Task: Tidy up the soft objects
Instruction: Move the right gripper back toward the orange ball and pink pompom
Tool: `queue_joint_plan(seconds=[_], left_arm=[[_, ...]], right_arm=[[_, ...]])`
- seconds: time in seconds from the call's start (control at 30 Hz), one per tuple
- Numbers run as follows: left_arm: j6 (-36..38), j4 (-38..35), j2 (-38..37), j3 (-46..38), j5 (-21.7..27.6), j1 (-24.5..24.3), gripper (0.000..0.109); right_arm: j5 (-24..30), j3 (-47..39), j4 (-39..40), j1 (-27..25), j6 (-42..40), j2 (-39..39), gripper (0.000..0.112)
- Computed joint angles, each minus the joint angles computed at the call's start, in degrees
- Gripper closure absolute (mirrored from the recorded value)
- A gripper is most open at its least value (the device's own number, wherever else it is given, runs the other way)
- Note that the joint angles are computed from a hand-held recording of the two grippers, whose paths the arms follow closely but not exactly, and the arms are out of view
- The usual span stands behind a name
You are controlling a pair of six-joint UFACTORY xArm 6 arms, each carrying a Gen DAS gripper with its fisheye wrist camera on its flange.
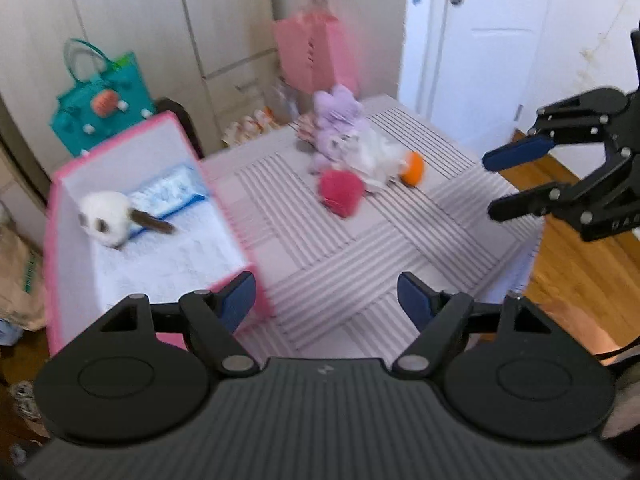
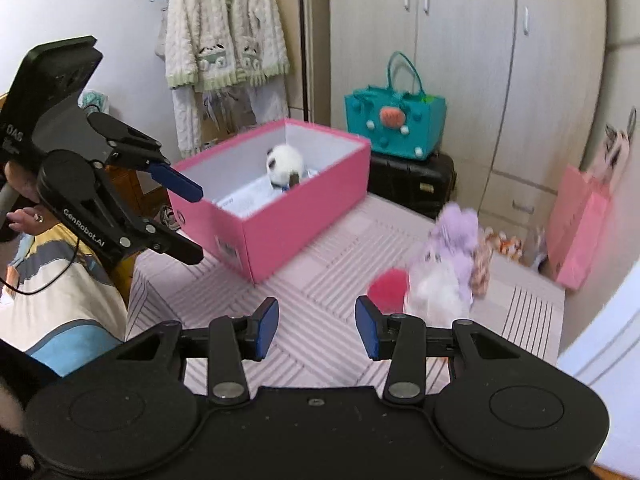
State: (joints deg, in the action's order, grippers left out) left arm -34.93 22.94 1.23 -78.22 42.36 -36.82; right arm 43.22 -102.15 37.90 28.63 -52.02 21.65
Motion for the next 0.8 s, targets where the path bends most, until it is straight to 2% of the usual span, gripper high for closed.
queue_joint_plan(seconds=[0.17, 0.3, 0.43, 0.53, 0.63, 0.8], left_arm=[[1.87, -0.55, 3.74, -1.95, -3.63, -0.69, 0.032], [1.74, 1.12, 6.74, -3.55, -6.54, -1.19, 0.033], [-0.1, 4.4, 9.66, -2.8, -13.39, -1.05, 0.033], [-3.35, 4.24, 12.01, -2.89, -16.66, -0.39, 0.033], [-11.35, 10.37, 14.61, -3.35, -20.23, 0.58, 0.033], [-27.37, 30.01, 19.32, -6.55, -22.34, 1.88, 0.035]], right_arm=[[-1.35, 5.05, 2.86, -0.94, -1.83, -1.69, 0.064], [-6.31, 9.0, 5.56, -1.42, -4.0, -2.36, 0.063], [-11.17, 11.82, 8.48, -1.62, -4.94, -2.55, 0.063], [-10.92, 11.84, 13.16, -2.08, -8.79, -2.52, 0.061], [-12.26, 10.91, 14.99, -2.25, -9.88, -1.23, 0.059], [-17.1, 8.29, 16.27, -1.99, -12.29, 3.16, 0.059]])
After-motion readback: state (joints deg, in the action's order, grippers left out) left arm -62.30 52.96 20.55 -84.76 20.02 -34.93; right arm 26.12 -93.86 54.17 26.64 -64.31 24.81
